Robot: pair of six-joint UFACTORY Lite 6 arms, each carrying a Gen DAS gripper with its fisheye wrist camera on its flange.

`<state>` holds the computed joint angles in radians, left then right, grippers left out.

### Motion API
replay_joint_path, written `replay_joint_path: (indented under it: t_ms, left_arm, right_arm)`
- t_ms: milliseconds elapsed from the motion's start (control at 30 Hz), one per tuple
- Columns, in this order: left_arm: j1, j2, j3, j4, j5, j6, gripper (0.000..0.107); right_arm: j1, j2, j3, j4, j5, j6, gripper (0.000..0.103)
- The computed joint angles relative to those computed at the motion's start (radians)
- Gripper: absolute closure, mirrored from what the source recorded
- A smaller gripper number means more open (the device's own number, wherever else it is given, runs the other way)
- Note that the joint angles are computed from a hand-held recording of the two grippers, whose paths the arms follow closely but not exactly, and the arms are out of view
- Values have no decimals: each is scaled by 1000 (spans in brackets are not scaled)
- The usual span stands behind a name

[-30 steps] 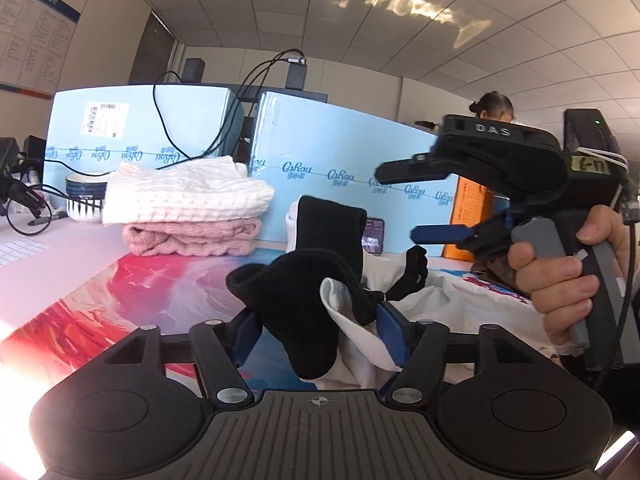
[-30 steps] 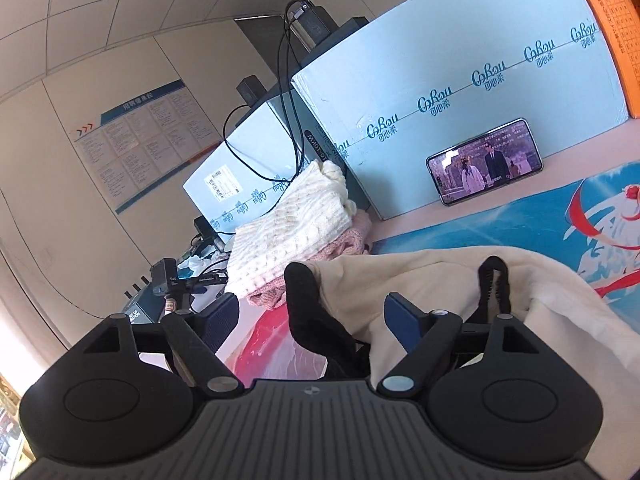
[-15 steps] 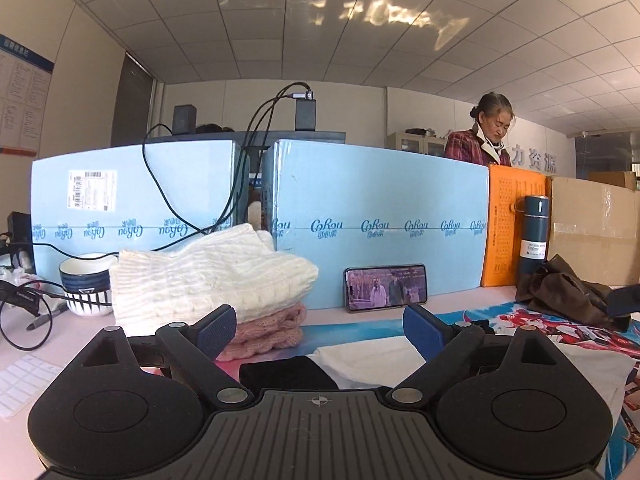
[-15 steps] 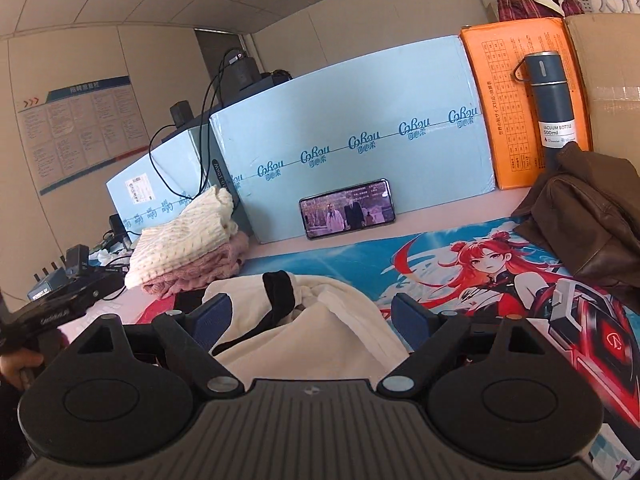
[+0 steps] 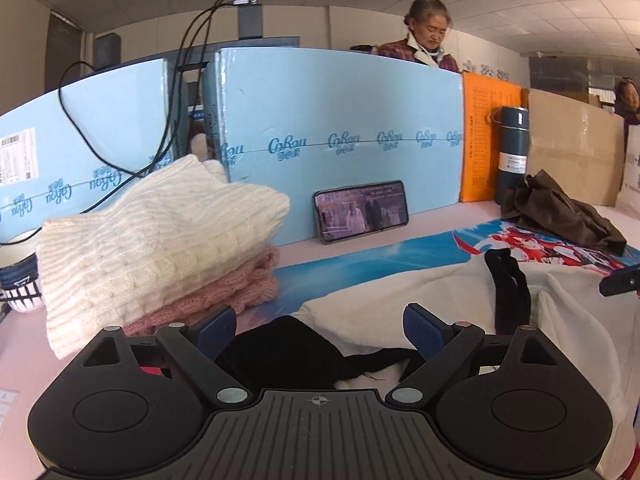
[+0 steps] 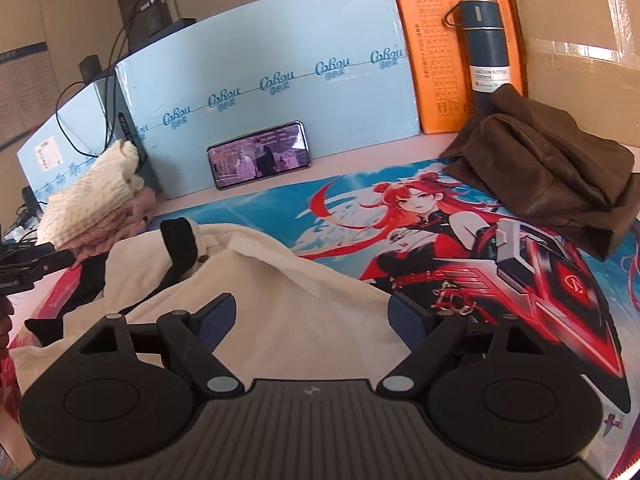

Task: Fold clothes
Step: 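Lower the T-shirt onto the anime mat and open both grippers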

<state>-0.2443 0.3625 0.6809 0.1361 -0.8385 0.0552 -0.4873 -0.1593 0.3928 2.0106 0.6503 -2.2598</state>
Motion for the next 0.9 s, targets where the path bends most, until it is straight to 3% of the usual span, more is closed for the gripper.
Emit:
replay_joint_path:
  t_ms: [100, 200, 300, 433, 500, 567, 600, 633, 667, 733, 900]
  left_arm:
    - [-31, 3, 32, 92, 67, 123, 14]
    - [-108, 37, 98, -14, 198, 400, 14]
    - [-165, 69, 137, -158, 240, 620, 14]
    - [-182, 109, 185, -80, 199, 550, 14]
    - [-193, 138, 221, -29, 188, 510, 15]
    - [-206, 183, 265, -15, 176, 508, 17]
    - [-205, 208, 299, 15, 205, 490, 37]
    - [-197, 221, 323, 68, 233, 447, 77]
    - [-188, 236, 345, 125, 252, 399, 91]
    - [-166, 221, 332, 148, 189, 349, 101]
    - [-122, 206, 340, 104, 40, 271, 102]
  right_arm:
    - [3, 40, 17, 44, -33, -37, 27]
    - [3, 91, 42, 58, -33, -40, 39]
    - [19, 93, 32, 139, -42, -119, 50]
    - [29, 97, 33, 170, -46, -143, 68]
    - [24, 97, 34, 155, -45, -132, 83]
    - [16, 94, 35, 132, -47, -115, 87]
    - [12, 88, 36, 120, -51, -107, 91]
    - [5, 83, 37, 101, -51, -101, 92]
    - [-4, 77, 36, 85, -47, -98, 93]
    - [-27, 61, 36, 64, -27, -101, 95]
    - [-42, 71, 125, 132, -4, -149, 96]
